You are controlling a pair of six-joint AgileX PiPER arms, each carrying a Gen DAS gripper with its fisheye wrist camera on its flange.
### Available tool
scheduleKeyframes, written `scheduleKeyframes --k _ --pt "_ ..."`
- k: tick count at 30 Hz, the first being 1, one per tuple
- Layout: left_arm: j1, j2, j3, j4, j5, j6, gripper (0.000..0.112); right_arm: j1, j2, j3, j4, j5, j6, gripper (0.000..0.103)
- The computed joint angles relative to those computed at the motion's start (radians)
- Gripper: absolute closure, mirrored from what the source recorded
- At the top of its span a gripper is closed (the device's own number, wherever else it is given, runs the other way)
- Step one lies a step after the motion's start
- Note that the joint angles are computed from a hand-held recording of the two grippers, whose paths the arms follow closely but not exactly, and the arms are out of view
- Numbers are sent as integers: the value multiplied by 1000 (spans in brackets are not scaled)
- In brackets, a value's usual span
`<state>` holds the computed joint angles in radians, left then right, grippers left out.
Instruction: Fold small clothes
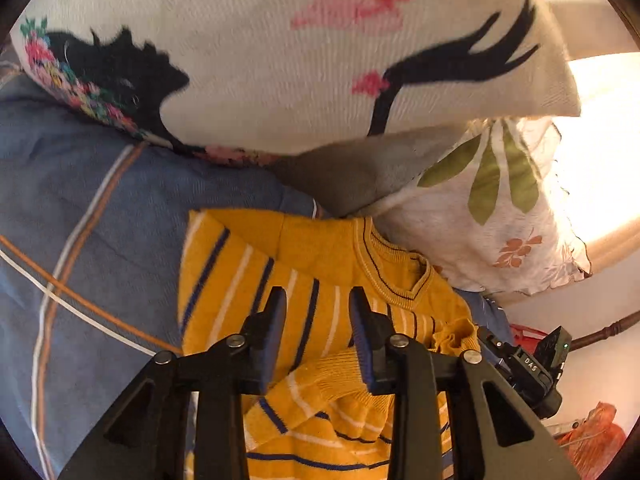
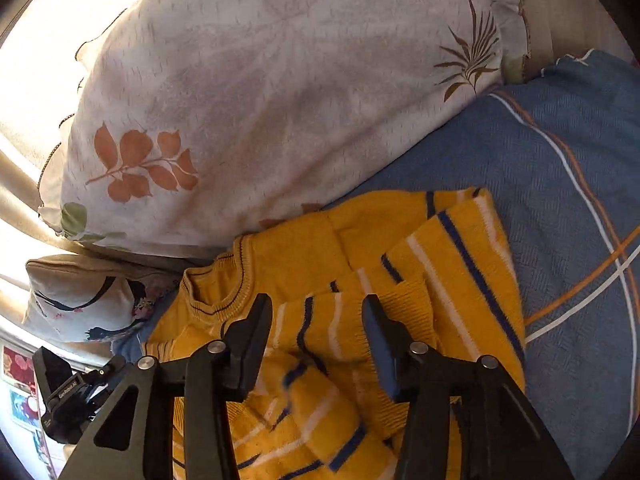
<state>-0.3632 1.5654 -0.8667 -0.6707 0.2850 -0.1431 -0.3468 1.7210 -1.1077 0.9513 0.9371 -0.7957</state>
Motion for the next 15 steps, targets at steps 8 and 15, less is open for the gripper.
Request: scheduleKeyframes --k 8,15 --pt "-183 -21 13 583 33 -285 61 104 -205 122 -146 -79 -301 32" --pt "-325 118 -74 986 124 -591 58 333 -230 225 -316 -360 -338 30"
